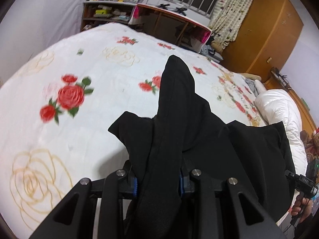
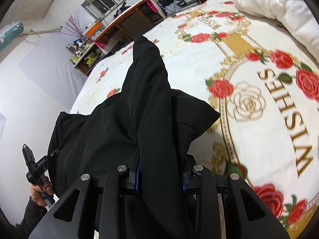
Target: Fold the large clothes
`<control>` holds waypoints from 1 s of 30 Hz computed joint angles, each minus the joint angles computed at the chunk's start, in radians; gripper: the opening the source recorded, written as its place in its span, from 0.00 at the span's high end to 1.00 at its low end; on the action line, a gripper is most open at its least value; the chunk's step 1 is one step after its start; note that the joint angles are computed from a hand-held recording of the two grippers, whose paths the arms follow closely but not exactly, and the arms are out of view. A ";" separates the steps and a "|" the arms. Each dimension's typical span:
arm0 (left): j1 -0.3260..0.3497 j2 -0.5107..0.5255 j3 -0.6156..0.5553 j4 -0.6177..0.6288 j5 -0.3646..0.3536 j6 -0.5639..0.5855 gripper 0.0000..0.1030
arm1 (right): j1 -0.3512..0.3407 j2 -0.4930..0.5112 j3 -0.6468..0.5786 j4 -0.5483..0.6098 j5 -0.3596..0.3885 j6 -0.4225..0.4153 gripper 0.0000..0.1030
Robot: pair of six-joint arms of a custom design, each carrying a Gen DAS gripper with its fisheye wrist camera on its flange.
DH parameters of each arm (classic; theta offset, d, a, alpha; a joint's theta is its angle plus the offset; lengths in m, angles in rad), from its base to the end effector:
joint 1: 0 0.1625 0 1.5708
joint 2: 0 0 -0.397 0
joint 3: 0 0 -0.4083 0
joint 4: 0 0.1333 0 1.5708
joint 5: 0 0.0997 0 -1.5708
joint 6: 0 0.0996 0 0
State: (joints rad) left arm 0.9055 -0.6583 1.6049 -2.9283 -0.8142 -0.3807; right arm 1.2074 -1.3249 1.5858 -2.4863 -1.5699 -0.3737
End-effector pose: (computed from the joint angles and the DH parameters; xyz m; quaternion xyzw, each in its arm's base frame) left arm -0.2568 -0.6540 0.0475 0.0544 0.9112 -0.3448 0.2185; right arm -0.0996 -0.6371 0.4239 0.0050 -0.9469 0.3001 0.1154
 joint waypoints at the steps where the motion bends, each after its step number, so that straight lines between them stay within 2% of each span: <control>1: 0.002 0.000 0.016 -0.009 0.000 -0.012 0.71 | -0.005 -0.002 0.006 -0.001 0.001 0.002 0.72; 7: 0.034 0.013 0.069 -0.043 -0.006 -0.072 0.71 | -0.053 0.023 0.022 -0.016 -0.004 0.023 0.71; 11: 0.044 0.033 0.060 -0.030 0.000 -0.064 0.67 | -0.063 0.038 0.022 -0.021 -0.019 0.026 0.68; 15: 0.058 0.048 0.041 -0.015 -0.010 -0.074 0.59 | -0.076 0.058 0.009 -0.019 -0.024 0.045 0.57; 19: 0.056 0.034 0.042 0.034 -0.007 -0.114 0.45 | -0.087 0.053 0.014 -0.021 -0.022 0.089 0.42; 24: 0.047 -0.027 0.066 0.114 -0.022 -0.162 0.43 | -0.076 -0.001 0.046 -0.032 -0.041 0.106 0.41; 28: 0.017 -0.068 0.117 0.060 0.046 -0.152 0.44 | -0.065 -0.055 0.090 -0.138 -0.024 0.105 0.41; 30: 0.001 -0.071 0.123 0.010 0.067 -0.125 0.44 | -0.041 -0.061 0.098 -0.187 -0.034 0.078 0.41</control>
